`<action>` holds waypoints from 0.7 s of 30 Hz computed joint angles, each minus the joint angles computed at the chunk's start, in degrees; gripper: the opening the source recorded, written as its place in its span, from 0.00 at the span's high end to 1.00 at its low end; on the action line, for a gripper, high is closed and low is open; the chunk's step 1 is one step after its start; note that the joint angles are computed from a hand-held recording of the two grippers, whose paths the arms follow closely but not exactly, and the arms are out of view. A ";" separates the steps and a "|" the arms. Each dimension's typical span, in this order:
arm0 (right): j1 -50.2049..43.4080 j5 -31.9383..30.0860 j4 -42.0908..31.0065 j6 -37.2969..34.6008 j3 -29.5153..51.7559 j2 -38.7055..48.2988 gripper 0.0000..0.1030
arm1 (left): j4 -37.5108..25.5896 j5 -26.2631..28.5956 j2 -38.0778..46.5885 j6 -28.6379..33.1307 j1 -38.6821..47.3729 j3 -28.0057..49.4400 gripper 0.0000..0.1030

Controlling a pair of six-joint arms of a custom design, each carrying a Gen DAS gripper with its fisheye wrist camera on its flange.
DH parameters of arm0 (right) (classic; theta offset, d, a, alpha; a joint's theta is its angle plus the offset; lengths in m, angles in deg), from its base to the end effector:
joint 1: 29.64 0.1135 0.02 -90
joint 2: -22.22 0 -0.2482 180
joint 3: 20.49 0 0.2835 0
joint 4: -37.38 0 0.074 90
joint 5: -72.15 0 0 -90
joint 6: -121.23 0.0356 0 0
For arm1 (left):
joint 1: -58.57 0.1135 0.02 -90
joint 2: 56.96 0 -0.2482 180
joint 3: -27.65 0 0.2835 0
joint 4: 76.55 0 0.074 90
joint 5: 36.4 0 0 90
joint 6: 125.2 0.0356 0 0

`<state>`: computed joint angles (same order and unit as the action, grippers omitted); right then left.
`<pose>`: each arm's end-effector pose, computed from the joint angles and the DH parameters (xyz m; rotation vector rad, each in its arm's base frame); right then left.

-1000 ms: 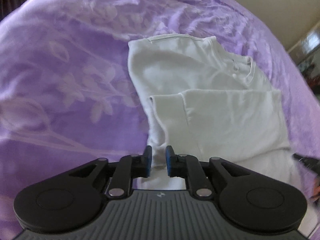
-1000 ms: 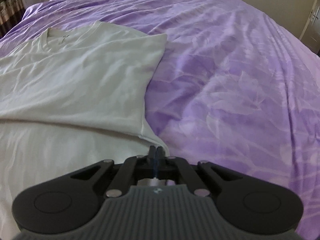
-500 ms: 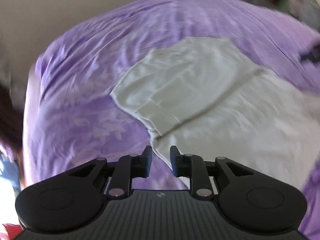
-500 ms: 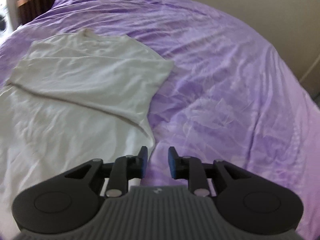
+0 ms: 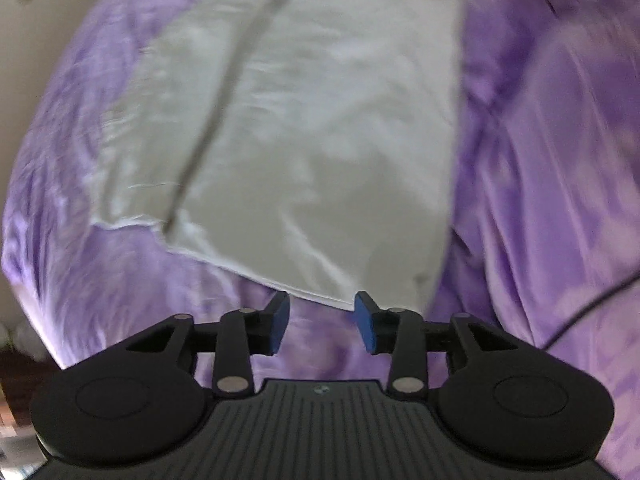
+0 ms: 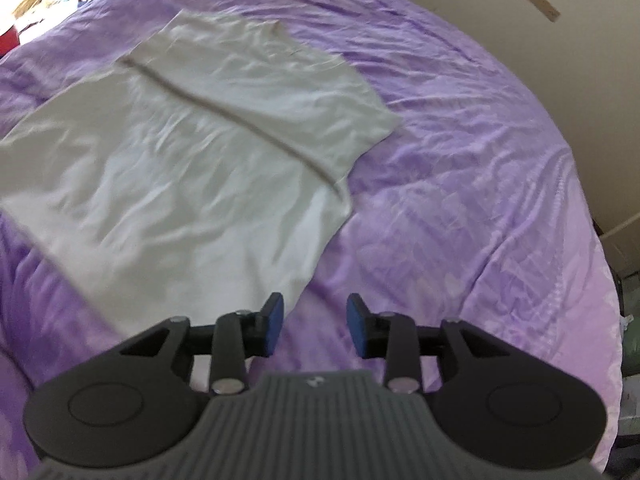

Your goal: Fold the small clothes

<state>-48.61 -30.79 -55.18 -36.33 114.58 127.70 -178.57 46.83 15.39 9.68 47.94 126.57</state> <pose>0.3640 -0.1167 0.3959 -1.1511 2.3751 -0.2167 0.2227 -0.0375 0.3710 1.3408 2.5953 0.2749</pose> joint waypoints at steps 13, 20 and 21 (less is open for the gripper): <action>0.96 1.65 6.07 -2.94 -16.11 -9.61 0.58 | 5.00 -1.91 -1.68 4.46 -7.02 -17.18 0.26; 1.69 2.79 4.63 -5.61 -18.55 -10.62 0.58 | 8.88 -4.49 -2.22 2.29 -9.05 -20.16 0.20; 1.72 3.01 4.36 -6.29 -19.12 -10.96 0.58 | 9.88 -5.87 -3.05 1.44 -10.17 -21.34 0.20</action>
<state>-46.89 -27.78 -50.81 -42.62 95.46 116.74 -168.69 40.97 12.34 11.13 37.77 105.23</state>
